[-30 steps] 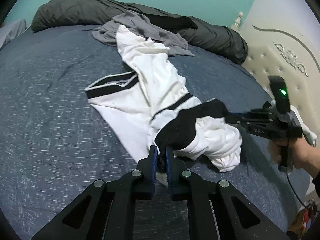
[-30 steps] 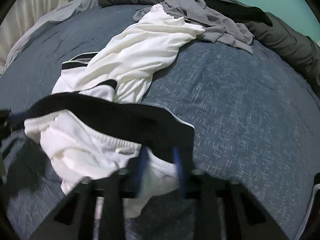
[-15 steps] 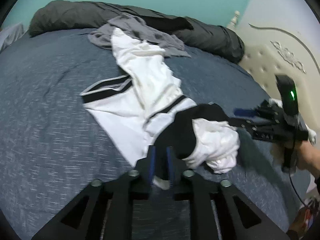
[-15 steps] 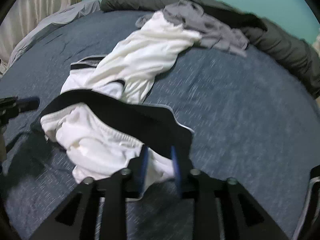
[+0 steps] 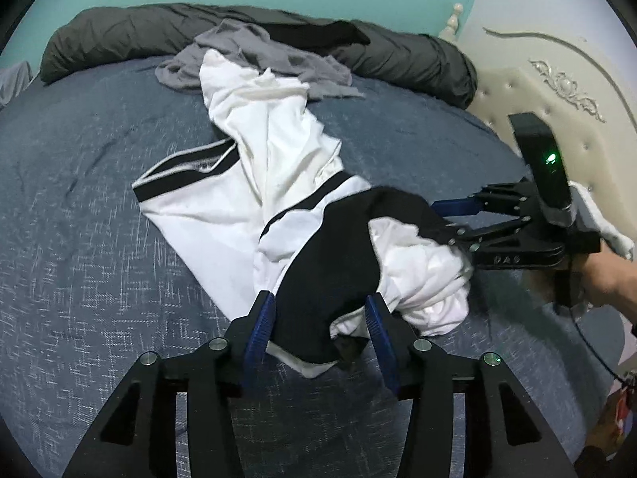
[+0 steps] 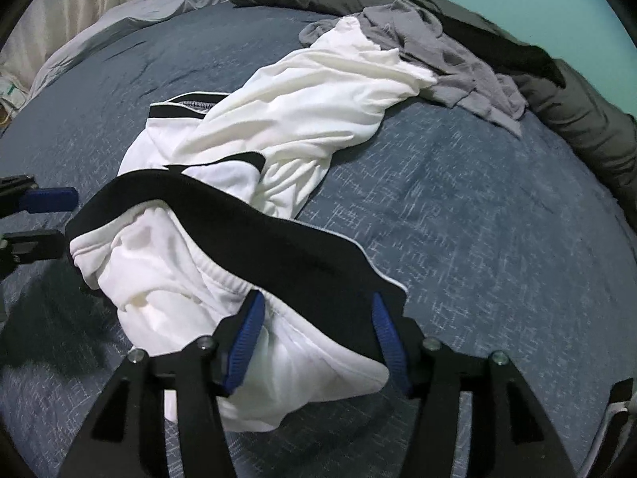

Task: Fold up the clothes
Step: 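Grasp the waistband with the left gripper beside the right gripper, then lift the shorts by the waistband with both grippers, spreading it open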

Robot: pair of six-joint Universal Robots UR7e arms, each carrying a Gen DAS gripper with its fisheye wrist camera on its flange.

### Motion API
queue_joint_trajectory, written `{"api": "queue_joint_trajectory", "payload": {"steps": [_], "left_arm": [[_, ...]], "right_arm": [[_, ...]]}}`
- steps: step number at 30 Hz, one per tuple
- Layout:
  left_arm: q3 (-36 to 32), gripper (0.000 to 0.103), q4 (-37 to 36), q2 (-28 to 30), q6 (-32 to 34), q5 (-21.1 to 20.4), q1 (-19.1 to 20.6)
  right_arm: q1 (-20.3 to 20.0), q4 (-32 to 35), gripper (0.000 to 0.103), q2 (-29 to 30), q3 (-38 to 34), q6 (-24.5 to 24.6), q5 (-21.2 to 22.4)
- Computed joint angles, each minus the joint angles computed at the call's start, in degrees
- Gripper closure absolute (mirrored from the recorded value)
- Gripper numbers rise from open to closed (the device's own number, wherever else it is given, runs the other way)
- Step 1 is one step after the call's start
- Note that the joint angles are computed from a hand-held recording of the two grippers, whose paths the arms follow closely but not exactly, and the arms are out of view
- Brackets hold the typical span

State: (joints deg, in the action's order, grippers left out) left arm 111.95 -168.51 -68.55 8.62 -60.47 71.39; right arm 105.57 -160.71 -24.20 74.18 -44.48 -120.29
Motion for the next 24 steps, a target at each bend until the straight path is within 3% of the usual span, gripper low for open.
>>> {"api": "queue_joint_trajectory", "payload": {"steps": [3, 5, 6, 8, 10, 17, 24], "left_arm": [[-0.31, 0.053, 1.18, 0.24, 0.18, -0.48, 0.38], [-0.44, 0.073, 1.70, 0.42, 0.51, -0.21, 0.47], [-0.50, 0.078, 1.95, 0.51, 0.67, -0.06, 0.52], [-0.50, 0.087, 1.90, 0.46, 0.95, -0.03, 0.57], [-0.38, 0.094, 1.37, 0.21, 1.20, -0.22, 0.59], [1.26, 0.097, -1.39, -2.86, 2.32, 0.20, -0.78], [3.22, 0.098, -0.28, -10.28, 1.02, 5.24, -5.75]], "right_arm": [[-0.22, 2.13, 0.070, 0.05, -0.51, 0.73, 0.29], [-0.26, 2.43, 0.082, 0.12, -0.57, 0.53, 0.05], [-0.23, 2.10, 0.091, 0.14, -0.47, 0.31, -0.18], [-0.25, 0.63, 0.097, -0.36, 0.40, 0.46, 0.37], [-0.11, -1.00, 0.098, -0.92, 1.48, 0.17, 0.67], [1.23, -8.79, 0.099, -4.11, 7.00, 1.35, 2.40], [5.50, -15.64, 0.099, -9.70, 12.81, 4.58, 4.52]]}}
